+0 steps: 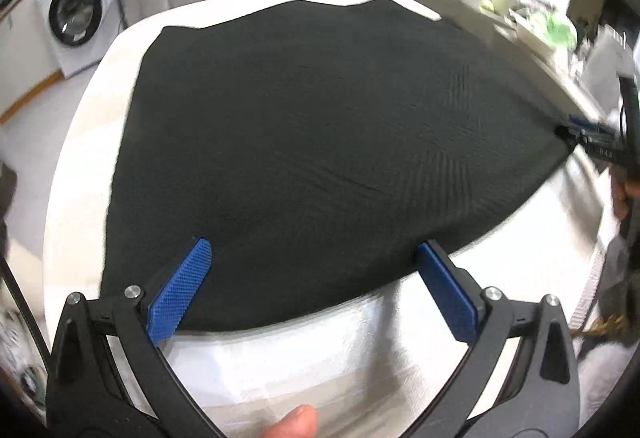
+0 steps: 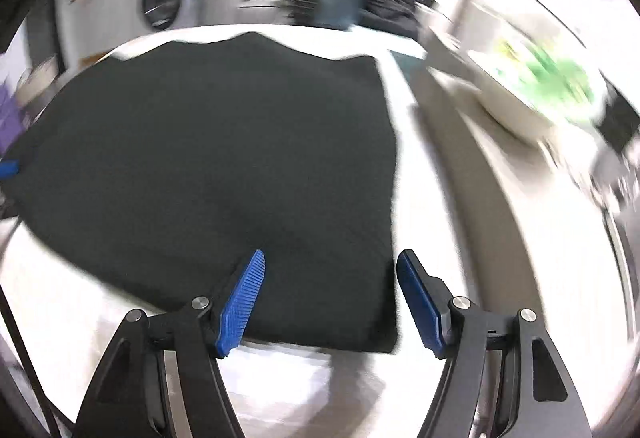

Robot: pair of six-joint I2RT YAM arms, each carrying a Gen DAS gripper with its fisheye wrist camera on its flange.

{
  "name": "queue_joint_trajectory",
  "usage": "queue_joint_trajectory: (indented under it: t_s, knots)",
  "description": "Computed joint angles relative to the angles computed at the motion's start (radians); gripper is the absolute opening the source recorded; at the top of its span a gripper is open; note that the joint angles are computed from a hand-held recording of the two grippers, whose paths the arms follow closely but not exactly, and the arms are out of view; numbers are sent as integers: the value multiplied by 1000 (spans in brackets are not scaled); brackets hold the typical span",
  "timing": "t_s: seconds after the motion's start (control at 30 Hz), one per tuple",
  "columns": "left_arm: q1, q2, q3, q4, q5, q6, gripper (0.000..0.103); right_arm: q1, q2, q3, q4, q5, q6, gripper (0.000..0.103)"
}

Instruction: Fold small clothes

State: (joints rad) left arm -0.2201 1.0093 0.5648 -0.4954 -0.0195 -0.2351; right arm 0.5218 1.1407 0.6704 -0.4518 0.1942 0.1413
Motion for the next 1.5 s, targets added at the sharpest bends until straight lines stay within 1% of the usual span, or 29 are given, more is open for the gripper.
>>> queue_joint_trajectory:
  t_s: [0.1, 0.17, 0.23, 0.3, 0.33, 0.4, 0.47, 0.5, 0.57, 0.6, 0.7, 0.73, 0.8, 0.87, 0.9, 0.93, 1.0, 1.03, 1.1, 1.17, 1.2, 1.27, 1.33, 1.4, 1.43, 1.47, 1.5]
  knots:
    - [121, -81, 1, -24, 76, 16, 101, -66, -33, -1, 27, -119, 45, 69]
    - [187, -104, 16, -9, 85, 30, 101, -99, -42, 9, 70, -210, 81, 69]
    - [258, -91, 50, 20, 96, 45, 101, -101, -14, 48, 111, -255, 127, 69]
    - [334, -39, 100, 65, 132, 53, 101, -123, 42, 105, 154, -299, 157, 69]
    - [369, -15, 121, 82, 155, 56, 101, -116, 80, 144, 164, -295, 174, 69]
    - [442, 76, 194, 122, 204, 63, 101, -127, 175, 247, 162, -300, 183, 69]
    - [505, 190, 276, 153, 252, 83, 101, -155, 267, 349, 130, -340, 189, 69]
    - [523, 256, 327, 162, 260, 87, 101, -175, 333, 412, 118, -379, 202, 69]
    - [552, 374, 415, 174, 268, 96, 101, -198, 422, 506, 83, -415, 214, 69]
    - [554, 458, 480, 178, 258, 90, 101, -211, 456, 539, 68, -425, 213, 69]
    - [578, 663, 647, 157, 252, 92, 101, -234, 622, 705, 1, -416, 198, 69]
    - [583, 721, 702, 139, 249, 95, 101, -235, 627, 705, -11, -402, 194, 69]
    - [581, 857, 832, 96, 225, 89, 101, -241, 705, 773, -37, -395, 183, 69]
    - [587, 964, 952, 37, 221, 97, 98, -249, 772, 836, -59, -388, 187, 69]
    - [577, 997, 979, 31, 214, 92, 93, -249, 799, 862, -68, -375, 187, 69]
    - [558, 1000, 962, 40, 204, 81, 88, -249, 834, 898, -77, -365, 179, 69]
    - [555, 1054, 1022, 16, 217, 91, 79, -247, 871, 937, -93, -351, 172, 69]
    - [555, 1080, 1054, 3, 226, 91, 73, -250, 897, 967, -105, -354, 170, 69]
    - [550, 1115, 1089, -3, 246, 76, 67, -253, 927, 1001, -122, -366, 168, 69]
    - [556, 1140, 1116, -2, 302, 64, 58, -254, 963, 1045, -142, -369, 165, 69]
    - [556, 1155, 1134, -6, 329, 62, 49, -254, 971, 1053, -145, -369, 161, 69]
    - [551, 1180, 1175, -22, 332, 73, 39, -252, 982, 1069, -149, -368, 153, 69]
    - [541, 1184, 1183, -19, 310, 81, 19, -252, 1009, 1111, -166, -372, 137, 69]
    - [540, 1190, 1188, -15, 306, 76, 10, -249, 1027, 1140, -181, -367, 118, 68]
    - [540, 1188, 1181, -3, 306, 72, 5, -243, 1028, 1141, -181, -358, 107, 61]
    - [541, 1176, 1163, 8, 302, 69, 5, -238, 1040, 1158, -186, -342, 93, 48]
    - [542, 1166, 1143, 24, 302, 65, 4, -228, 1047, 1169, -193, -305, 70, 40]
